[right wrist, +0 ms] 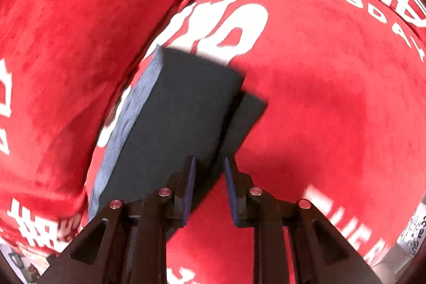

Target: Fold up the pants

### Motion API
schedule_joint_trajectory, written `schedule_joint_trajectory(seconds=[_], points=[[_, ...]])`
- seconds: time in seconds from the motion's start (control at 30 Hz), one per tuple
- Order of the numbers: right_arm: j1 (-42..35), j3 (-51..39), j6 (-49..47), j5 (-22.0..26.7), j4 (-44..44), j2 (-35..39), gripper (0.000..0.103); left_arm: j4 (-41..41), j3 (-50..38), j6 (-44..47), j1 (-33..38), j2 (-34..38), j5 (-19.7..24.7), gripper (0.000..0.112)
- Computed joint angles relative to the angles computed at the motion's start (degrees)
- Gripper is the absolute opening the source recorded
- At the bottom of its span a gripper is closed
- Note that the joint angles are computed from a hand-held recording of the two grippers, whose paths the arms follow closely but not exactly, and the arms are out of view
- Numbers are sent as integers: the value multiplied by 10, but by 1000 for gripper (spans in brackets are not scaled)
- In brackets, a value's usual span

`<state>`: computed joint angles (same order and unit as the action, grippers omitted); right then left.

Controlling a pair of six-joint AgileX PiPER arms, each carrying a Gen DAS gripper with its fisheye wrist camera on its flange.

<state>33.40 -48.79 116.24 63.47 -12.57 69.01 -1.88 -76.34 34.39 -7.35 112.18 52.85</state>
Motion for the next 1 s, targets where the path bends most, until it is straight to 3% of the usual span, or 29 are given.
schedule_joint_trajectory(seconds=[0.13, 0.2, 0.23, 0.33, 0.53, 0.7, 1.0], points=[[-69, 34, -93, -39, 21, -17, 22, 12, 11, -27, -9, -6, -13, 96], [-106, 38, -156, -48, 50, -30, 8, 21, 9, -38, -12, -6, -7, 96], [-111, 32, -171, -43, 55, -31, 7, 25, 10, -39, -13, -10, -3, 96], [-88, 22, -161, -21, 43, -45, 7, 36, 16, -37, -18, -15, -7, 96], [-77, 82, -143, -62, 55, -74, 7, 63, 37, -71, -35, -17, -39, 100], [-62, 60, -142, -22, 63, -74, 19, 87, 43, -93, -50, -40, -21, 100], [16, -2, -70, 58, 33, -79, 20, 22, -23, -88, -69, -48, 41, 100]])
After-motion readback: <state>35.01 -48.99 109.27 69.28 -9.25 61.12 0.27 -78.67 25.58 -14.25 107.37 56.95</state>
